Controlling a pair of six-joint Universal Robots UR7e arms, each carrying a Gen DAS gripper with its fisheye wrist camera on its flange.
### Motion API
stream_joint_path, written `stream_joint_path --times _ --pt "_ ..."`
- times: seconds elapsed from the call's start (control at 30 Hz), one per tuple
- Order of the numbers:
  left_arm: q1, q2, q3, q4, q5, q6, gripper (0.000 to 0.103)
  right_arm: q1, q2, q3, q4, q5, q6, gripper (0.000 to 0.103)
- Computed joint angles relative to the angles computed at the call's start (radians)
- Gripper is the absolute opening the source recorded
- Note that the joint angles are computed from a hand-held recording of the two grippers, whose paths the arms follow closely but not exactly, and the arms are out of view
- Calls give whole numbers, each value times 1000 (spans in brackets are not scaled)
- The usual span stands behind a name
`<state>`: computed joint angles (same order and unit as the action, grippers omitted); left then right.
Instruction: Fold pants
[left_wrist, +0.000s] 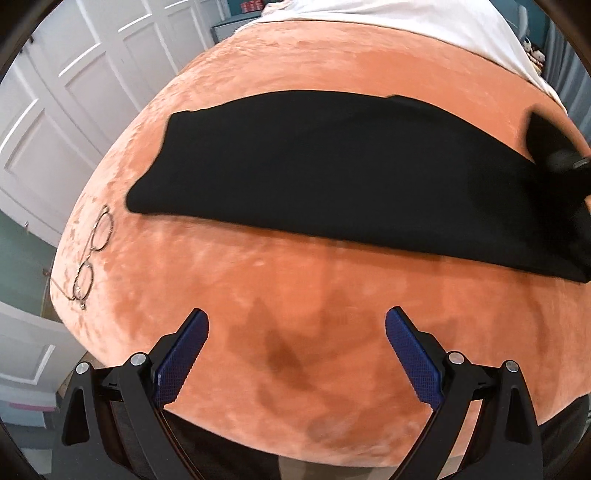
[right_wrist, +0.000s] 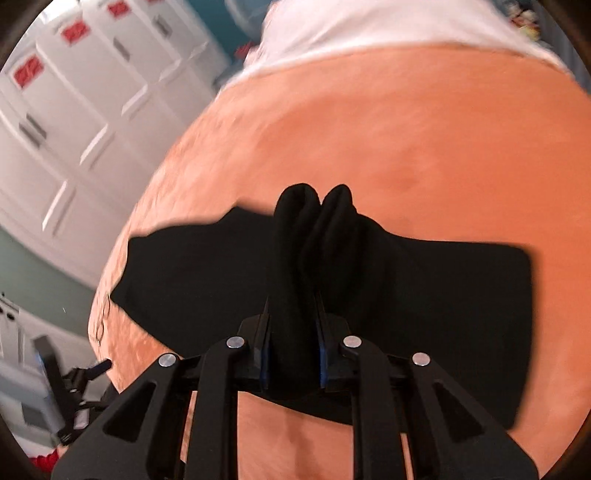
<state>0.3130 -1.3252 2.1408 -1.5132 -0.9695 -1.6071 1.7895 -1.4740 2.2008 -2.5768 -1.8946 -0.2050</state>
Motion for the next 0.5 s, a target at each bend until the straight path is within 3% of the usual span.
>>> stream_joint_path --times 0.07,0.17,0.4,0.47,0.5 --pt "1 -44 20 8 -2 -18 96 10 95 12 -52 -48 20 17" --pt "3 -111 50 22 2 -50 96 21 149 17 -101 -81 51 17" --pt "29 -156 79 7 34 -44 96 0 131 -8 -58 -77 73 18" --pt "30 -151 77 -11 39 -31 96 14 147 -12 -69 -103 62 22" --pt "31 -148 74 -18 45 -22 95 19 146 -8 -65 -109 57 30"
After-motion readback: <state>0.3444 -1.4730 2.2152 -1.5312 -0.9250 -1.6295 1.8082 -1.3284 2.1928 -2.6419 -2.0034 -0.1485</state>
